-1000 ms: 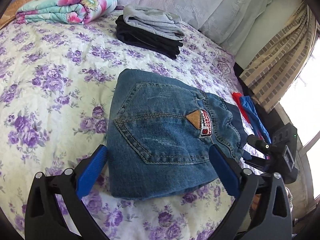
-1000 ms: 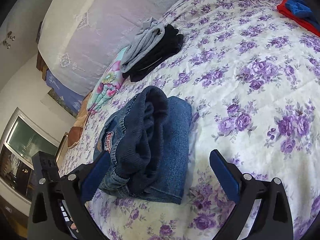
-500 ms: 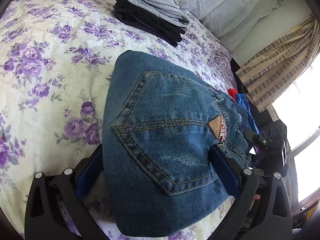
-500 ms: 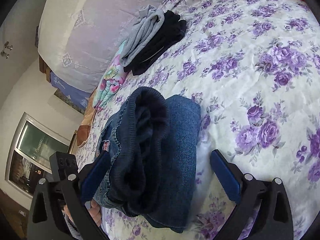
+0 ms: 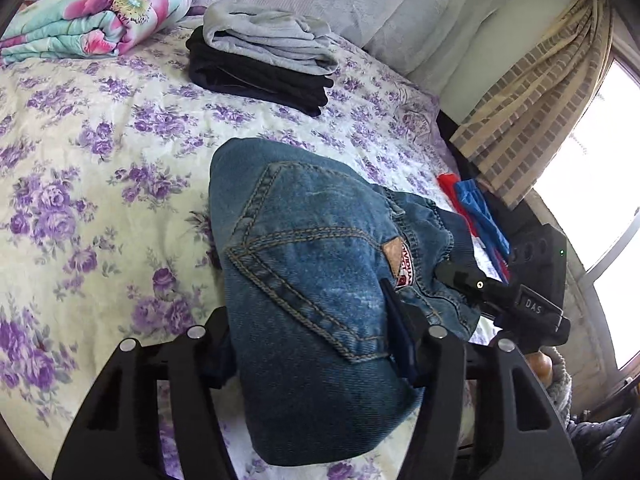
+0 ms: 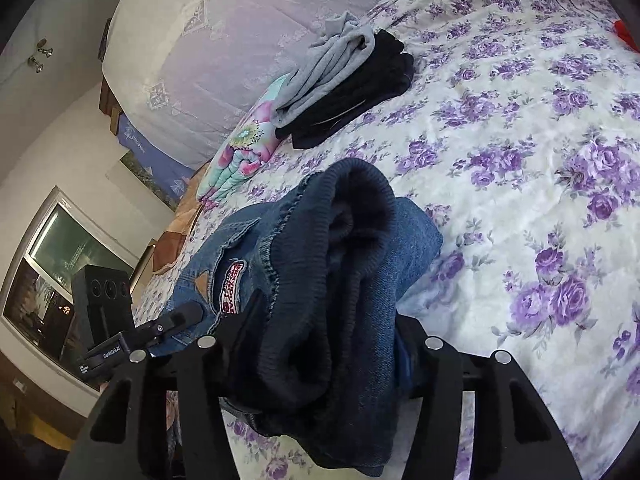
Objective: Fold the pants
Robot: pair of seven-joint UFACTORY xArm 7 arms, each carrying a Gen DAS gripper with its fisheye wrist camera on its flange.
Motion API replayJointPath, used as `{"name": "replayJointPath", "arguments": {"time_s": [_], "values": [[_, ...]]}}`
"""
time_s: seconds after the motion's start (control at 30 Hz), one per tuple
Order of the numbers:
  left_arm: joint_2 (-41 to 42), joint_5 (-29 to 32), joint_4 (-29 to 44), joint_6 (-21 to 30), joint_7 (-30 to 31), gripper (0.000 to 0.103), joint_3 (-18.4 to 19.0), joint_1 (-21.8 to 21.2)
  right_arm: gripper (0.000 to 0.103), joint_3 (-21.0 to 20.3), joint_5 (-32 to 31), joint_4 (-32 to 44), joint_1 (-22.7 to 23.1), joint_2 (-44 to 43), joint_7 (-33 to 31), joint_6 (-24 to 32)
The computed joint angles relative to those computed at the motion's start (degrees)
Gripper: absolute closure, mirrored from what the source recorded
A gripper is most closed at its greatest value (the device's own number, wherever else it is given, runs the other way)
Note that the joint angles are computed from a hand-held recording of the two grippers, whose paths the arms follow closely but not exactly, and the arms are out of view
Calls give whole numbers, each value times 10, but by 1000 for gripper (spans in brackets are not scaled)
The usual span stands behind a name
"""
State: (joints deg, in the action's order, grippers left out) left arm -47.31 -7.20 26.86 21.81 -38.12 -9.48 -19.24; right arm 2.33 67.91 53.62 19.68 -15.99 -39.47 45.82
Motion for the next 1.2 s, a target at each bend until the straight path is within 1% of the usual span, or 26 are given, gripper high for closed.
{"name": "replayJointPath", "arguments": {"time_s": [0.03, 0.1, 0.13, 0.17, 0.23, 0.27, 0.3, 0.33, 0.37, 0.4, 0.43, 0.47, 0.5, 0.6, 0.63, 0.7, 0.73, 0.8, 0.9, 1.0, 1.03, 1.07, 1.1, 1.13, 1.17, 1.2], "values": [[4, -1, 2, 3, -3, 43, 0, 0, 47, -1, 4, -1, 0, 1, 0, 1], [10, 7, 10, 21, -14, 34, -14, 15, 45, 0, 8, -4, 0, 1, -3, -1], [11, 14, 13, 30, -24, 32, -25, 24, 43, 2, 6, -4, 0, 0, -3, -3], [8, 21, 14, 40, -35, 27, -35, 31, 42, 2, 7, -7, 0, -1, -2, -4], [14, 33, 15, 43, -48, 21, -47, 38, 36, 2, 7, -8, 1, 1, 1, -3], [15, 34, 10, 35, -53, 16, -46, 37, 35, 2, 8, -8, 1, 2, 5, -3], [14, 32, 2, 25, -59, 11, -42, 35, 32, 1, 10, -9, 1, 3, 8, 0], [10, 24, -11, 11, -61, 9, -32, 26, 28, 1, 14, -11, 0, 3, 13, 2], [11, 9, -26, -10, -59, 6, -13, 10, 27, -1, 20, -13, 0, 4, 14, 4], [9, -6, -41, -32, -56, 4, 5, -7, 25, 0, 21, -13, 0, 4, 13, 5], [3, -15, -55, -52, -52, 4, 17, -17, 23, 0, 21, -14, -1, 3, 12, 6], [0, -16, -59, -56, -46, 4, 20, -22, 22, 0, 23, -14, -2, 2, 12, 8], [-1, -16, -61, -56, -41, 5, 23, -24, 19, -2, 24, -16, -2, -1, 12, 11], [-8, -17, -73, -73, -36, 5, 22, -26, 17, -1, 14, -20, -8, -10, 22, 9], [-6, -17, -74, -77, -37, 5, 19, -25, 15, 3, 4, -23, -10, -19, 33, -6], [-7, -17, -76, -79, -37, 5, 19, -25, 15, 13, -5, -33, -11, -43, 48, -68], [-7, -17, -76, -80, -38, 5, 18, -25, 15, 11, 0, -33, -6, -50, 43, -90], [-7, -14, -77, -83, -41, 5, 12, -20, 15, 4, 26, -21, 13, -60, 13, -123], [-12, -4, -81, -87, -53, 5, -5, -7, 15, 3, 35, 19, 45, -49, -26, -120], [-15, 2, -82, -86, -58, 5, -5, -7, 15, 15, 16, 49, 64, -21, -39, -102], [-15, 3, -82, -86, -59, 5, -6, -7, 15, 15, -7, 57, 73, -6, -30, -94], [-16, 5, -83, -86, -59, 5, -6, -7, 15, 31, -43, 65, 59, 12, -9, -85], [-18, 6, -85, -85, -60, 5, -6, -8, 15, 42, -55, 61, 51, 21, -9, -95], [-21, 8, -86, -85, -60, 5, -7, -9, 18, 30, -43, 56, 61, 23, -25, -97], [-25, 9, -89, -86, -62, 5, -8, -9, 19, 20, -22, 52, 63, 20, -44, -87], [-26, 9, -91, -87, -62, 5, -6, -11, 24, 18, -17, 49, 58, 14, -39, -76]]}}
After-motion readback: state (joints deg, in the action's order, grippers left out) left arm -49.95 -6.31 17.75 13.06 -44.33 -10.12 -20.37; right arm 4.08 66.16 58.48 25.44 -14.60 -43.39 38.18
